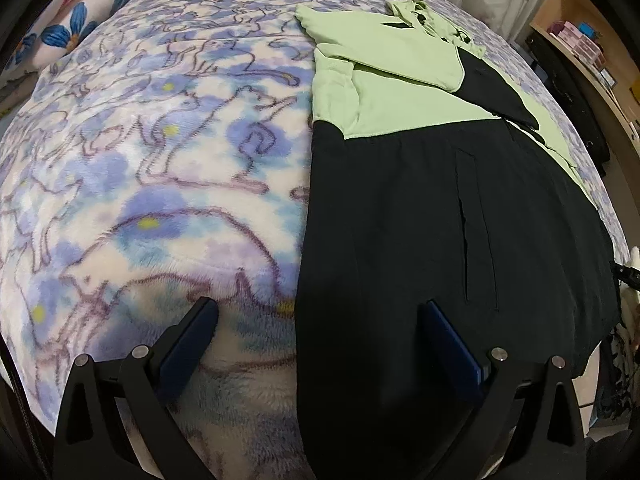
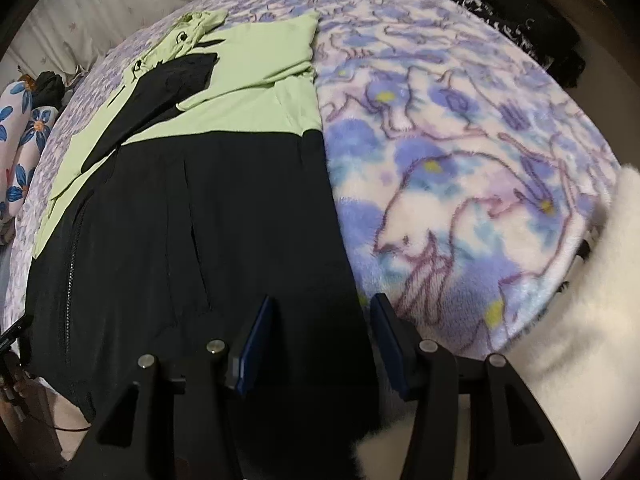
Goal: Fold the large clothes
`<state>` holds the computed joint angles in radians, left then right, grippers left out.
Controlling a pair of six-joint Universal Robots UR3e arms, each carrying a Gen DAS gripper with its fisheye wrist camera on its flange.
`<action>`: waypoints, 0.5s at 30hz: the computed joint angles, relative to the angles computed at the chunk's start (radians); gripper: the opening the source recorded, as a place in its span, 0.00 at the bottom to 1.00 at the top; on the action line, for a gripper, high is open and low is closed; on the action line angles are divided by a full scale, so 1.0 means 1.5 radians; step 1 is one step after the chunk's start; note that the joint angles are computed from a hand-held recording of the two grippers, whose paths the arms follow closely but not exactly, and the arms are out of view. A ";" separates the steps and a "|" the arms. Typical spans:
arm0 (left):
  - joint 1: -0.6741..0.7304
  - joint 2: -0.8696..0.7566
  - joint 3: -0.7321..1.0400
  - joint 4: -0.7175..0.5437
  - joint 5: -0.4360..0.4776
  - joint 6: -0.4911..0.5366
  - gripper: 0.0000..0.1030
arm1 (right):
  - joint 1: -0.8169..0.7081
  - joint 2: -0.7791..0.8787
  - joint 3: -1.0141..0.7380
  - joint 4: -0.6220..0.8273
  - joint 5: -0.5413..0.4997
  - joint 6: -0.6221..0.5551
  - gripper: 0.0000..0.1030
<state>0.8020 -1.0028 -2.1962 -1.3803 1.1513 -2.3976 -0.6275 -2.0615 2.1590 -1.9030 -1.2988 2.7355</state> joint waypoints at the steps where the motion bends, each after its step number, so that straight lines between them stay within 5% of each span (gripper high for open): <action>1: -0.002 -0.007 0.000 0.005 0.000 -0.002 0.98 | 0.004 0.006 -0.004 0.001 -0.001 0.003 0.50; 4: -0.023 -0.021 0.003 0.027 0.009 -0.019 0.94 | -0.022 0.009 -0.021 0.055 0.035 -0.026 0.50; 8: -0.048 -0.031 0.023 0.022 0.007 -0.018 0.62 | -0.065 0.010 -0.067 0.187 0.106 -0.099 0.38; 13: -0.073 -0.069 0.039 0.034 0.013 -0.031 0.59 | -0.057 0.023 -0.066 0.195 0.122 -0.105 0.37; 15: -0.081 -0.079 0.039 0.045 0.011 -0.045 0.56 | -0.041 0.022 -0.051 0.166 0.115 -0.092 0.24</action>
<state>0.6805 -1.1214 -2.1384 -1.3122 1.1675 -2.4658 -0.6891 -2.0281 2.0819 -1.6535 -1.1259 2.5981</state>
